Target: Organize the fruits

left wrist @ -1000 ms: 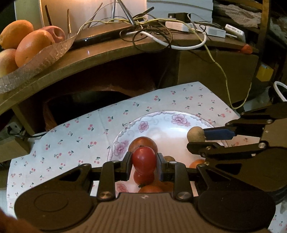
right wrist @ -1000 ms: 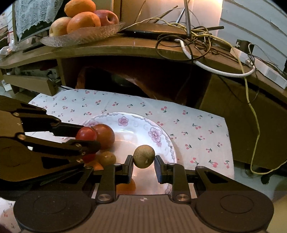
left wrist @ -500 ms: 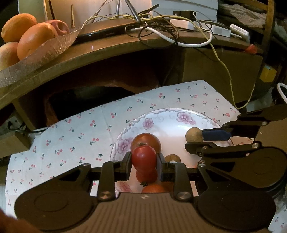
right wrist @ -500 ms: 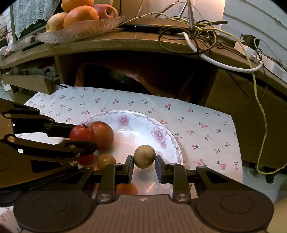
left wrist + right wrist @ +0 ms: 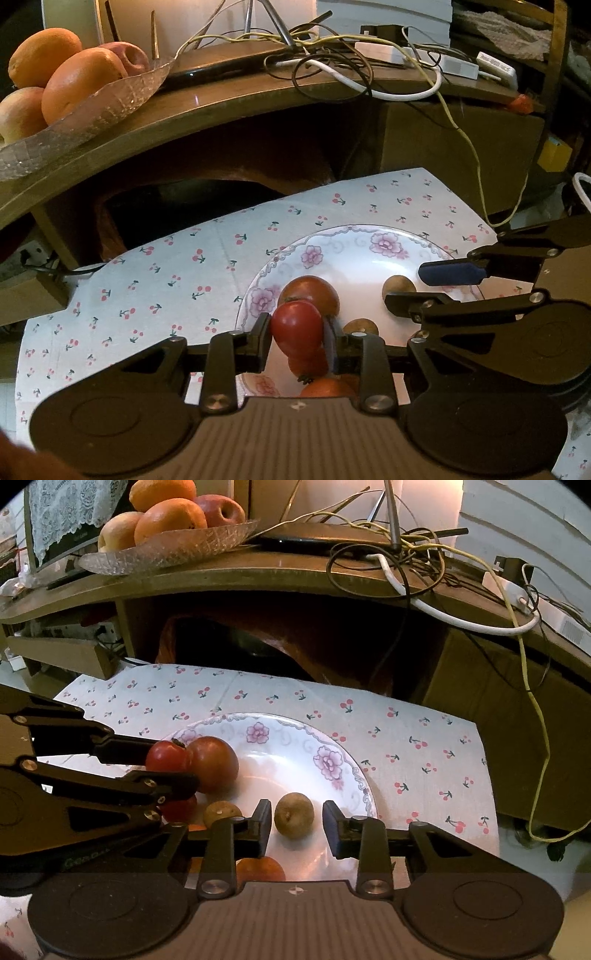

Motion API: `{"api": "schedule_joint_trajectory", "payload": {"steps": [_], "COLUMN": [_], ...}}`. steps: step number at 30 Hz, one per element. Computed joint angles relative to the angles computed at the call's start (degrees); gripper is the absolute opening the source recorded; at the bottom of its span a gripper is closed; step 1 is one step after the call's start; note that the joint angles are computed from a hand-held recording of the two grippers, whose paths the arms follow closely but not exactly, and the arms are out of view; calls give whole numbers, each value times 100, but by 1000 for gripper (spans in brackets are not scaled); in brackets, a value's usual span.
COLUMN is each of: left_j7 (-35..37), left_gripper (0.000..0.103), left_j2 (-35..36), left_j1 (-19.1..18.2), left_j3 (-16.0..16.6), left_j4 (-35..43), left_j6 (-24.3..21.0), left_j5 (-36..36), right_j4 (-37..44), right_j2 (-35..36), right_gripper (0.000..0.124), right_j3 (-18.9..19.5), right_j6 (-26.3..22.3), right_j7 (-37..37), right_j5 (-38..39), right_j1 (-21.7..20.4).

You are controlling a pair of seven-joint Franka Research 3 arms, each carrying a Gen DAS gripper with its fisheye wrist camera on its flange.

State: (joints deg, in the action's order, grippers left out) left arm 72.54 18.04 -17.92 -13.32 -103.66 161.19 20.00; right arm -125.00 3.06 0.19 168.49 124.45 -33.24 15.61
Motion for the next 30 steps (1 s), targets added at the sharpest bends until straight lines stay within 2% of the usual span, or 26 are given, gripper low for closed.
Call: {"api": "schedule_joint_trajectory", "payload": {"steps": [7, 22, 25, 30], "left_j7": [-65, -390, -677, -903], "left_gripper": [41, 42, 42, 44], "left_j2": [-80, -348, -480, -772], "left_j1": [0, 36, -86, -66], "left_j3": [42, 105, 237, 191], "left_j4": [-79, -358, -494, -809], "left_j6": [62, 247, 258, 290], "left_j5": [77, 243, 615, 832], "right_j4": [-38, -184, -276, -536], "right_j2": [-49, -262, -383, -702], "right_gripper": [38, 39, 40, 42], "right_j3": [-5, 135, 181, 361], "right_j6": [16, -3, -41, -115], "right_j7": [118, 469, 691, 1055], "right_j5": [-128, -480, -651, -801], "right_j1": [-15, -167, -225, -391]}}
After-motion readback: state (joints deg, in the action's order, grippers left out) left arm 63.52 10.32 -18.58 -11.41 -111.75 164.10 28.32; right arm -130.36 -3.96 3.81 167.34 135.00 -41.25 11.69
